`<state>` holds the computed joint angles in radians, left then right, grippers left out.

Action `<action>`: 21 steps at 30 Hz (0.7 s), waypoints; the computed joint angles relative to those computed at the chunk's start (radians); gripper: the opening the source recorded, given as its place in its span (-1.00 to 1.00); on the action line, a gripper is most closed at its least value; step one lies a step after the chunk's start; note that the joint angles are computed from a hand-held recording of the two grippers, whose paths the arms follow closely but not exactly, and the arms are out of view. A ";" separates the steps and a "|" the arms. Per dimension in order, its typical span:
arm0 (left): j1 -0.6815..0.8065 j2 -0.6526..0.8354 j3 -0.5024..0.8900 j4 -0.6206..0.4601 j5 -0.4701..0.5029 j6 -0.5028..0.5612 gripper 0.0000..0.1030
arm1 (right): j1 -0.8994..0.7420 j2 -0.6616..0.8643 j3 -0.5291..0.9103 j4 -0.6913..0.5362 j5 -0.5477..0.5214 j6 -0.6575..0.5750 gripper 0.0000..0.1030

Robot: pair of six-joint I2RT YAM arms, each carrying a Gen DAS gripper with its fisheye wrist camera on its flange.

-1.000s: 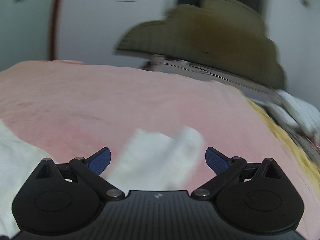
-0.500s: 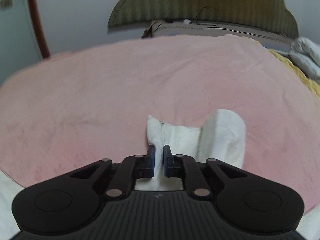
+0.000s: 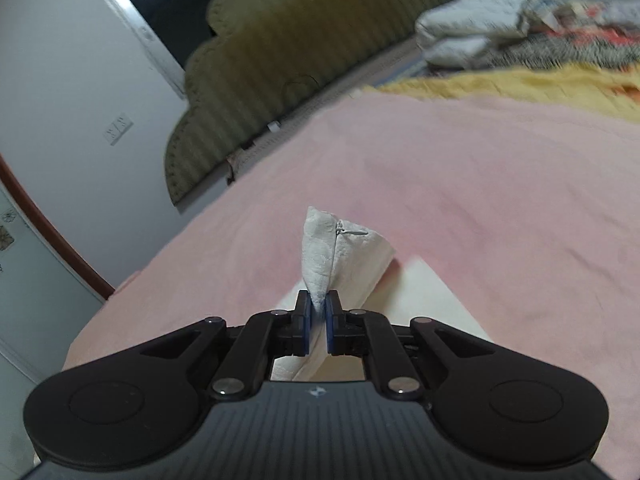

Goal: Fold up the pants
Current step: 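Grasp the pants leg end with the right tool and lift it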

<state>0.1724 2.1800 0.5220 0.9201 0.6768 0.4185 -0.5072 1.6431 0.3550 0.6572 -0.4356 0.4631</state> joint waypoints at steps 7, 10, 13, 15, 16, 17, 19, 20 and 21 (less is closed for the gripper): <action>-0.138 0.011 -0.049 0.104 -0.054 0.022 0.89 | -0.016 0.199 0.028 0.126 -0.058 0.088 0.20; -0.198 0.020 -0.048 0.132 -0.076 0.017 0.84 | 0.025 0.176 0.028 0.122 0.006 0.053 0.05; -0.261 0.023 -0.034 0.107 -0.089 0.061 0.69 | 0.010 0.167 0.034 0.121 -0.012 0.059 -0.86; -0.308 0.040 -0.035 0.127 -0.116 0.091 0.66 | -0.022 0.152 0.000 0.197 -0.076 0.077 -0.91; -0.333 0.057 -0.033 0.152 -0.135 0.101 0.59 | -0.029 0.126 -0.020 0.219 -0.095 0.080 -0.91; -0.359 0.078 -0.031 0.180 -0.162 0.109 0.47 | -0.034 0.086 -0.039 0.225 -0.113 0.085 -0.92; -0.400 0.116 -0.018 0.224 -0.226 0.108 0.18 | -0.039 0.019 -0.054 0.214 -0.152 0.104 -0.92; -0.412 0.130 -0.004 0.222 -0.245 0.100 0.02 | -0.041 -0.018 -0.059 0.196 -0.164 0.102 -0.92; -0.415 0.137 0.015 0.200 -0.247 0.088 -0.07 | -0.043 -0.048 -0.063 0.180 -0.169 0.098 -0.92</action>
